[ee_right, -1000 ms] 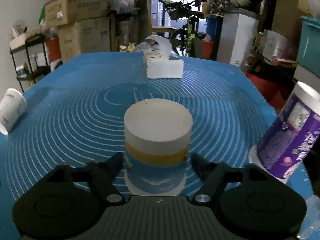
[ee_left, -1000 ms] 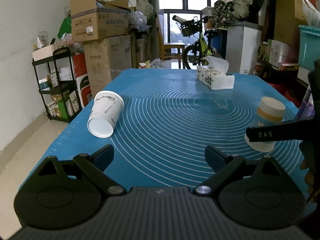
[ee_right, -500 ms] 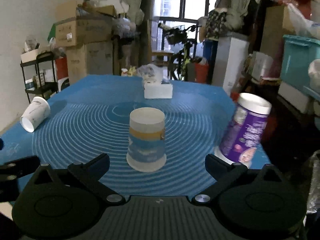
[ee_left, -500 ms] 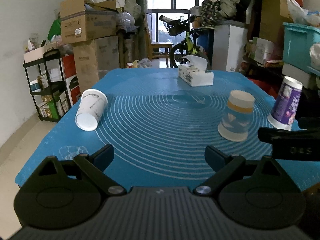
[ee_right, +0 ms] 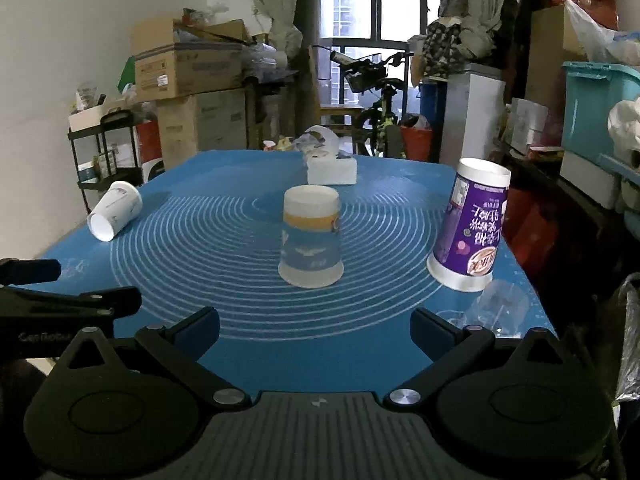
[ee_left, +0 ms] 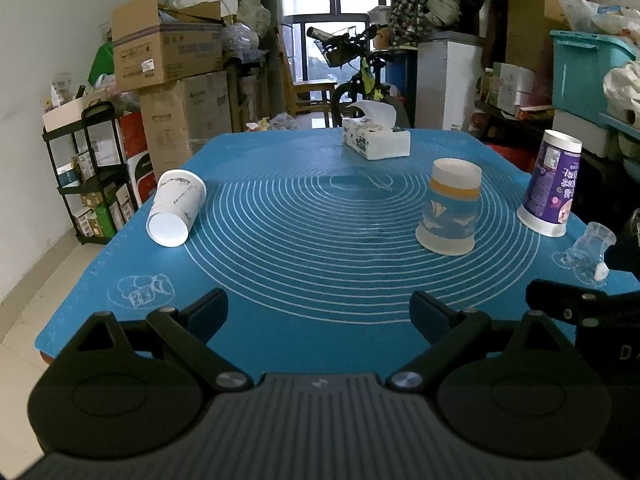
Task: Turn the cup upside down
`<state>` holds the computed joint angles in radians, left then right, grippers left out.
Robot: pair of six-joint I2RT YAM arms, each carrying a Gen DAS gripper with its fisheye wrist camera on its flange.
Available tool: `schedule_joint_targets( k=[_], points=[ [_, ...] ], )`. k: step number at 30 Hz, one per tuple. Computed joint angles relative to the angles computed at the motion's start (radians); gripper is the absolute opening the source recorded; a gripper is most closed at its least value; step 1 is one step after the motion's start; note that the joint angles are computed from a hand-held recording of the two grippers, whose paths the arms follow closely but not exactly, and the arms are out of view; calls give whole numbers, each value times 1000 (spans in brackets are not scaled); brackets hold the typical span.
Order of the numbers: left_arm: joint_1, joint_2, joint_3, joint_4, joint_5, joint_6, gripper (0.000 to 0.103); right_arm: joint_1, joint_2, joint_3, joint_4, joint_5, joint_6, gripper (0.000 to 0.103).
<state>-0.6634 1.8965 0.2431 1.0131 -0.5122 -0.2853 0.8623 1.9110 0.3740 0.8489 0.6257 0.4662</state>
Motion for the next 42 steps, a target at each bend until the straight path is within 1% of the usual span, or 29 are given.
schedule_joint_targets(
  k=[7, 14, 24, 42],
  points=[
    [-19, -1, -8, 3, -18, -13, 96, 30, -6, -29, 30, 39, 8, 101],
    [-32, -3, -16, 1, -29, -23, 96, 39, -6, -41, 47, 48, 13, 101],
    [-28, -37, -15, -33, -33, -21, 96, 33, -16, -44, 39, 29, 20, 101],
    [-20, -35, -9, -39, -26, -11, 96, 35, -6, -41, 42, 31, 22, 101]
  ],
)
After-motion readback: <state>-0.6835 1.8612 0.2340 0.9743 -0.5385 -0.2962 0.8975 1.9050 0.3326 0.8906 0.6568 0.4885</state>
